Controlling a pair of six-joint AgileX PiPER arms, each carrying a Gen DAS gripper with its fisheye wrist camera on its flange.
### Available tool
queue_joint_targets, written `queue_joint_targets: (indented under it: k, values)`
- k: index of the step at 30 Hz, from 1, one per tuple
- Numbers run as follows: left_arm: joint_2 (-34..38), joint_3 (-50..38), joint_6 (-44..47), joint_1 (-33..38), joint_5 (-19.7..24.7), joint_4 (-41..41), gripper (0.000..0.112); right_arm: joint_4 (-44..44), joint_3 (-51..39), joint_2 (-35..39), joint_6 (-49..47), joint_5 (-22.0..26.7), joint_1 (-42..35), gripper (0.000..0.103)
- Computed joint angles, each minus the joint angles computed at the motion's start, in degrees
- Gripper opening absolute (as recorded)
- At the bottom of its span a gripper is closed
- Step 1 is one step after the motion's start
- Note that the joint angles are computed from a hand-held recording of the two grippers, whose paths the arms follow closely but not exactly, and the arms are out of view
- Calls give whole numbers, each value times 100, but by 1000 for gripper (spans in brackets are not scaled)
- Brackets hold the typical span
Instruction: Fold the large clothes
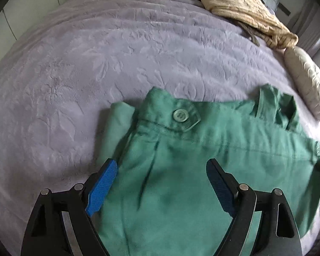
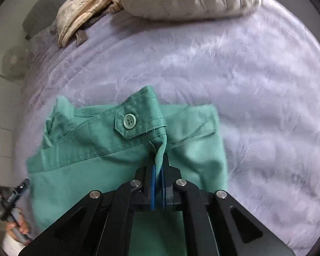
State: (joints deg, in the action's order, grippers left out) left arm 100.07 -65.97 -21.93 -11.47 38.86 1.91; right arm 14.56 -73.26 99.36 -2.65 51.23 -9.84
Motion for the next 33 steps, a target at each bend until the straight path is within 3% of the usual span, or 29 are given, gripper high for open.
queue_joint_targets:
  k: [3, 6, 7, 8, 10, 12, 15, 18, 19, 20, 21, 24, 27, 29, 33]
  values:
    - [261, -65, -408, -106, 149, 559, 86, -31, -63, 292, 13, -2, -171, 5]
    - [109, 49, -436, 29, 229, 638, 86, 664, 66, 292, -233, 19, -526, 9]
    - [-38, 123, -340, 104, 253, 590, 86, 669, 140, 188, -183, 23, -595, 22]
    - [-183, 199, -243, 164, 279, 565, 86, 687, 220, 15, -193, 101, -694, 27]
    - [-599, 430, -57, 283, 363, 575, 87, 998, 354, -279, -608, 364, -960, 52]
    - [-1014, 768, 184, 403, 425, 452, 86, 1321, 718, -766, -1117, 613, -1262, 60]
    - [-1521, 1378, 501, 553, 543, 141, 86, 1490, 1283, -1350, -1602, 1215, -1894, 60]
    - [-1847, 1989, 401, 487, 541, 147, 86, 1498, 1882, -1649, -1882, 1504, -2378, 60]
    - [-1883, 2170, 352, 479, 510, 111, 86, 1458, 2079, -1691, -1960, 1529, -2474, 52]
    - [-1902, 2303, 318, 482, 470, 52, 86, 1437, 2210, -1718, -2000, 1533, -2501, 36]
    - [-1929, 2421, 287, 483, 409, 18, 86, 1434, 2333, -1757, -2059, 1628, -2548, 3]
    - [-1964, 2749, 121, 373, 66, 183, 87, 1023, 2591, -2242, -2017, 1459, -2382, 2]
    - [-1839, 2864, 218, 366, -101, 79, 87, 753, 2834, -1939, -1906, 1155, -2472, 2]
    - [-1993, 2824, 24, 250, 87, 339, 87, 817, 2934, -1986, -2006, 1050, -2544, 2]
    - [-2727, 2835, 85, 328, 634, 478, 85, 584, 2829, -2535, -1615, 1365, -2761, 8]
